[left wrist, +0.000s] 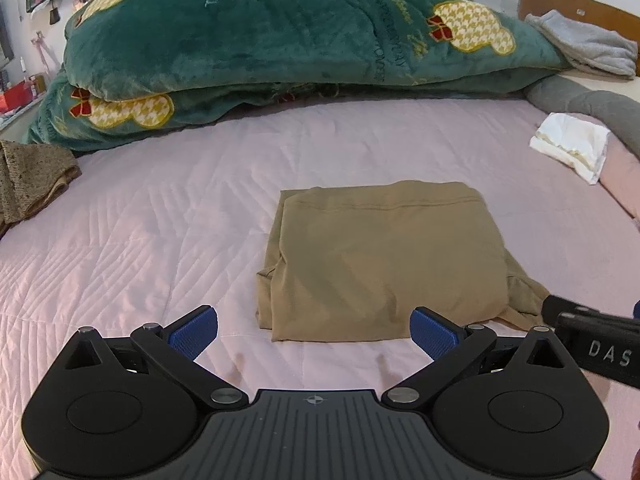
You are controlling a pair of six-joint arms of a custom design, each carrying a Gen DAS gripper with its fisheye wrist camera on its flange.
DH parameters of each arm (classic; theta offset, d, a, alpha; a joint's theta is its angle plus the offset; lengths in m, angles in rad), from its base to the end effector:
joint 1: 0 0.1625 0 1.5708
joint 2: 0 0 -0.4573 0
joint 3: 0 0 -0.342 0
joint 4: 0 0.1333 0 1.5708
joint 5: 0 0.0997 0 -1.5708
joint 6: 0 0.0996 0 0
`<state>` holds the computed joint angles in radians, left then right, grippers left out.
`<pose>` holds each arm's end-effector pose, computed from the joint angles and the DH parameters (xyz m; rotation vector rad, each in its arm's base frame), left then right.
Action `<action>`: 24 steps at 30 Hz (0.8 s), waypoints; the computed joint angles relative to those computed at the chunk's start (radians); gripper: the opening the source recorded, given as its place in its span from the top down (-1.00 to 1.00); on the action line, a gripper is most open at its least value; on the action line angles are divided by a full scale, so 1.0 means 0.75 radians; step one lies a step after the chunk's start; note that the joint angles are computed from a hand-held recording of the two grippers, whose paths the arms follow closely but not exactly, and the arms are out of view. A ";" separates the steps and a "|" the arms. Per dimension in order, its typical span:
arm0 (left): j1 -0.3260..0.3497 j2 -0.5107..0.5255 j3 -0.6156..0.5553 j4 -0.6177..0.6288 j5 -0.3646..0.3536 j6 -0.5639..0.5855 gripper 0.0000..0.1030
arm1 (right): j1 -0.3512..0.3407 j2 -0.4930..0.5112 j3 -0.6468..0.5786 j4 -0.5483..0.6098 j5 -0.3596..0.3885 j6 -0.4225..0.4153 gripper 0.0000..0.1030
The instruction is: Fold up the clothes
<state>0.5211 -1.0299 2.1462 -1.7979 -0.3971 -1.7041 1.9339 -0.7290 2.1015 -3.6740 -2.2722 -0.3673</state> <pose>-0.2509 -0.4036 0.1455 -0.0398 1.9513 -1.0433 0.2540 -0.4742 0.1417 0.5216 -2.2669 0.8794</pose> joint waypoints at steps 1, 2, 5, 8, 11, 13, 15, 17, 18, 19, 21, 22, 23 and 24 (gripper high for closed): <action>0.008 0.005 -0.008 0.012 0.003 -0.002 -1.00 | -0.001 0.009 -0.012 0.004 -0.001 -0.007 -1.00; 0.016 0.008 -0.010 0.014 0.006 0.002 -1.00 | -0.002 0.014 -0.022 0.011 0.002 -0.013 -1.00; 0.039 0.007 -0.003 -0.036 0.018 0.052 -1.00 | -0.008 0.024 -0.051 0.035 0.030 -0.024 -1.00; 0.065 -0.002 0.017 -0.166 0.002 0.160 -1.00 | -0.015 0.034 -0.083 0.068 0.054 -0.033 -1.00; 0.097 -0.008 0.003 -0.177 -0.015 0.196 -1.00 | -0.038 0.036 -0.101 0.089 0.105 -0.037 -1.00; 0.113 -0.012 0.004 -0.197 -0.021 0.220 -1.00 | -0.052 0.037 -0.114 0.101 0.142 -0.043 -1.00; 0.125 -0.013 0.019 -0.255 -0.011 0.262 -1.00 | -0.061 0.047 -0.142 0.124 0.154 -0.069 -1.00; 0.139 -0.011 0.038 -0.350 0.004 0.333 -1.00 | -0.067 0.060 -0.179 0.157 0.158 -0.099 -1.00; 0.144 -0.006 0.050 -0.403 0.010 0.371 -1.00 | -0.071 0.070 -0.201 0.170 0.161 -0.115 -1.00; 0.150 0.001 0.055 -0.447 0.013 0.403 -0.99 | -0.076 0.076 -0.226 0.194 0.168 -0.120 -1.00; 0.166 0.017 0.055 -0.513 0.020 0.451 -0.99 | -0.089 0.086 -0.277 0.255 0.186 -0.119 -1.00; 0.174 0.027 0.049 -0.532 0.022 0.465 -0.99 | -0.095 0.091 -0.302 0.285 0.194 -0.119 -1.00; 0.184 0.036 0.041 -0.539 0.028 0.472 -0.99 | -0.101 0.096 -0.329 0.316 0.203 -0.118 -1.00; 0.194 0.044 0.035 -0.554 0.037 0.485 -0.99 | -0.111 0.097 -0.353 0.352 0.223 -0.113 -1.00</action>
<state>0.6664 -0.9968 2.1723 -2.2132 -0.3695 -1.3401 1.8510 -0.6563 1.8367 -3.4099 -2.1052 -0.4524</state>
